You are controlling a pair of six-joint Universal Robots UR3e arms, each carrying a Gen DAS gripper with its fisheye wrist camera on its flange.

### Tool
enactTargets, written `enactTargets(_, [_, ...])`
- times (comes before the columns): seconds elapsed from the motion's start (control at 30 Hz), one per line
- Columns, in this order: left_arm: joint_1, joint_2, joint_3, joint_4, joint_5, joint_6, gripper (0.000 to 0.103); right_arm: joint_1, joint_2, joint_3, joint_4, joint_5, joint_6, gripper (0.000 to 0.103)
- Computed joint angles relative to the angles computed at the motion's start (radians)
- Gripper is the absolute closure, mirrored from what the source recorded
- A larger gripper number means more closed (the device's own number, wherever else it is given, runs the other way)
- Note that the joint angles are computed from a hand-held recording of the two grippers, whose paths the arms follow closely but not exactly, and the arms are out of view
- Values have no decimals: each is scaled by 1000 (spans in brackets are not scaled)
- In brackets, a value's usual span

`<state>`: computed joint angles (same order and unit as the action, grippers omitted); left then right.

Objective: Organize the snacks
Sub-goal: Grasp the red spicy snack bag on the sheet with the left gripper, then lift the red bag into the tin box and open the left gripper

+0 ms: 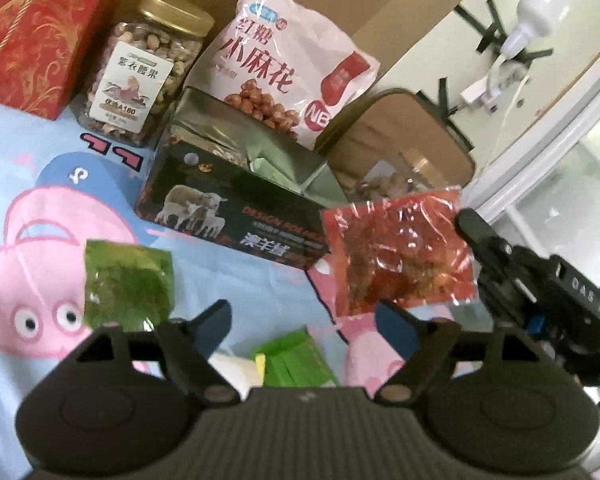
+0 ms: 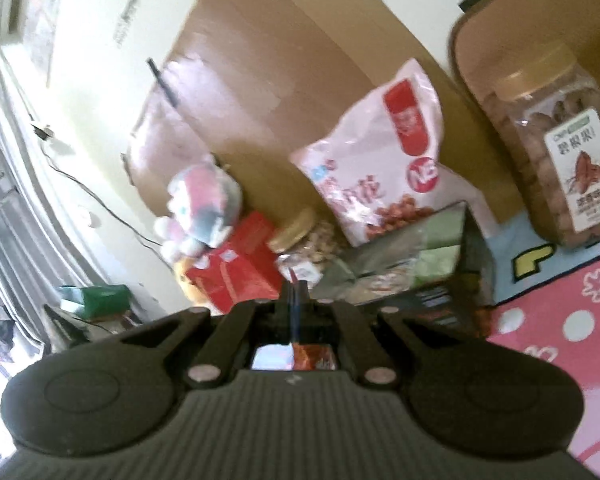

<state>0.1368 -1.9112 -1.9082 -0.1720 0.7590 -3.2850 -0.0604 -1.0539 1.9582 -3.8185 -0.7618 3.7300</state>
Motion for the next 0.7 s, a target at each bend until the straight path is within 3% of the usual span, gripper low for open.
enactTargets(0.03, [15, 7, -24, 7, -36, 4, 12, -5, 0, 13, -27, 24, 29, 100])
enactTargets(0.1, [44, 6, -58, 12, -121, 1, 11, 0, -9, 33, -54, 45, 59, 100])
enactTargets(0.27, [119, 28, -173, 74, -289, -18, 7, 53, -60, 5, 19, 39, 44, 100])
enactTargets(0.4, [202, 30, -289, 305, -405, -126, 1, 61, -47, -33, -24, 90, 136, 100])
enactTargets(0.5, [234, -14, -290, 480, -465, -256, 1, 47, 7, -69, -129, 156, 301, 100])
enactTargets(0.53, [234, -39, -272, 544, -479, -313, 3, 41, 27, -83, -176, 178, 366, 100])
enactTargets(0.6, [233, -79, -236, 628, -509, -382, 16, 32, 77, -119, -268, 201, 486, 100])
enactTargets(0.63, [227, -88, -216, 629, -520, -388, 31, 26, 88, -122, -298, 208, 524, 100])
enactTargets(0.7, [209, -61, -209, 528, -502, -317, 43, 17, 111, -125, -325, 207, 564, 100])
